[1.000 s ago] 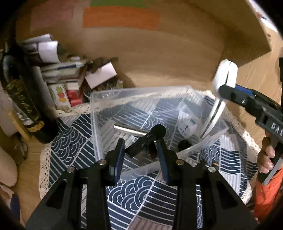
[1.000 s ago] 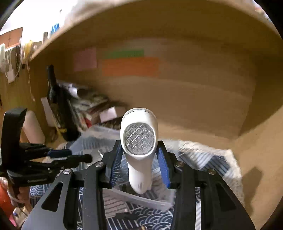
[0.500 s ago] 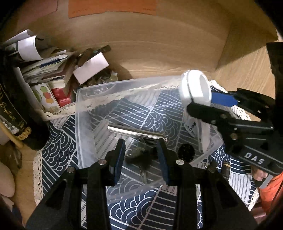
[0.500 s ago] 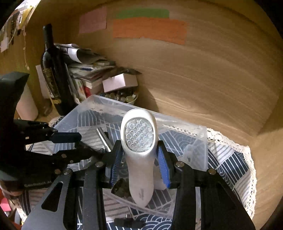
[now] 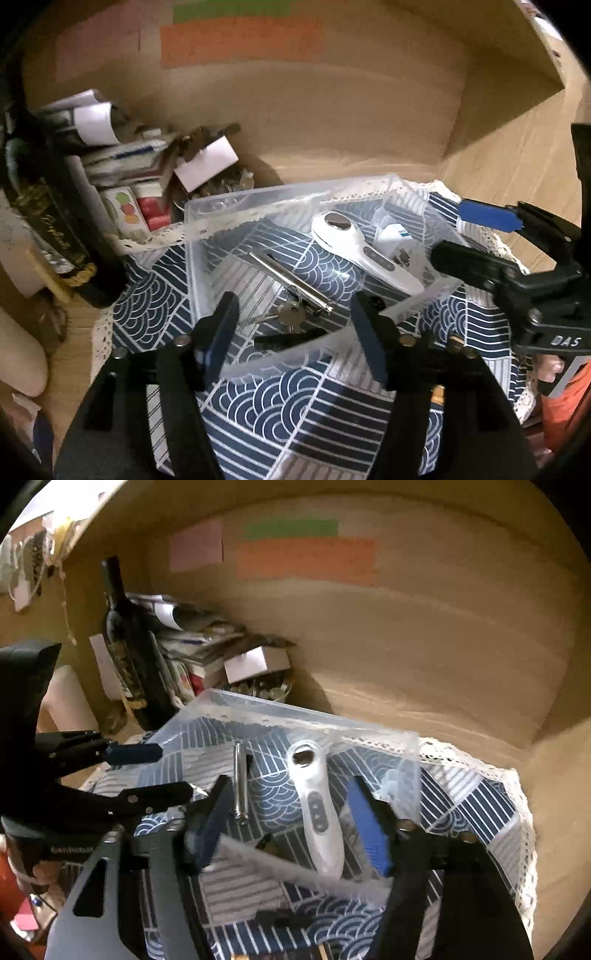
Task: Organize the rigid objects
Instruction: 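Lower the lint remover and black piece into the clear box while both tools release, then grasp the black-and-gold battery with the right tool while the left tool grasps a small black item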
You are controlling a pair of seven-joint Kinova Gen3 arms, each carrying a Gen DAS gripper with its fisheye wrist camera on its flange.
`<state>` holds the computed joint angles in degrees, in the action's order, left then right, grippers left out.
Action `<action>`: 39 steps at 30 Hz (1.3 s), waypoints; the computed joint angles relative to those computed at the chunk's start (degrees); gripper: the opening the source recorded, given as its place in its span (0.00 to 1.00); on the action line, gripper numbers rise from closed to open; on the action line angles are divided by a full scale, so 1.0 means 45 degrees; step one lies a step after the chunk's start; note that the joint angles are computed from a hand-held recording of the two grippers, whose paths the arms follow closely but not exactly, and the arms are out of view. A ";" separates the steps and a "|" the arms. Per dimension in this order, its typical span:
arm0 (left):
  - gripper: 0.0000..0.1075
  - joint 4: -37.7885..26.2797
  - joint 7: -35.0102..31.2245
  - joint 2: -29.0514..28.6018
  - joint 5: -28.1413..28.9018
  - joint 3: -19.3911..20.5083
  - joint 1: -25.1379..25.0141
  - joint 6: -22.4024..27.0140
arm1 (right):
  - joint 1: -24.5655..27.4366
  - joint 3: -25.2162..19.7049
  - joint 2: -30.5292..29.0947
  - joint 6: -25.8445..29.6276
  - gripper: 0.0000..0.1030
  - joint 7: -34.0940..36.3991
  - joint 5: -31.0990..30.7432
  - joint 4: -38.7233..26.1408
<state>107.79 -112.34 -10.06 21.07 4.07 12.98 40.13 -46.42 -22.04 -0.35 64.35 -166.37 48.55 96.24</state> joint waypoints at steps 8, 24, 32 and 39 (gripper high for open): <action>0.84 0.0610 -0.0415 -0.1286 0.0444 -0.0358 0.0181 0.0503 | -0.0546 -0.1016 -0.0633 0.1379 0.98 -0.1189 -0.0099 0.0715; 0.86 0.1683 0.0302 -0.1343 0.0042 0.0015 0.0376 0.1432 | -0.0170 -0.0064 -0.0094 -0.1071 0.99 0.0032 -0.3535 0.2057; 0.62 0.0997 -0.0113 -0.0193 0.0287 0.0582 0.0977 0.1596 | 0.0289 -0.0328 -0.0852 -0.1218 0.79 -0.0775 -0.3394 0.2760; 0.51 -0.0373 0.1232 0.1619 -0.1041 0.1850 0.1619 0.1675 | 0.0843 -0.1460 -0.2193 -0.0139 0.79 -0.2734 -0.2536 0.3406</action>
<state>106.12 -106.80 -2.77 16.39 12.39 20.26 47.67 -42.62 -28.61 -10.22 63.72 -178.67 37.14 111.57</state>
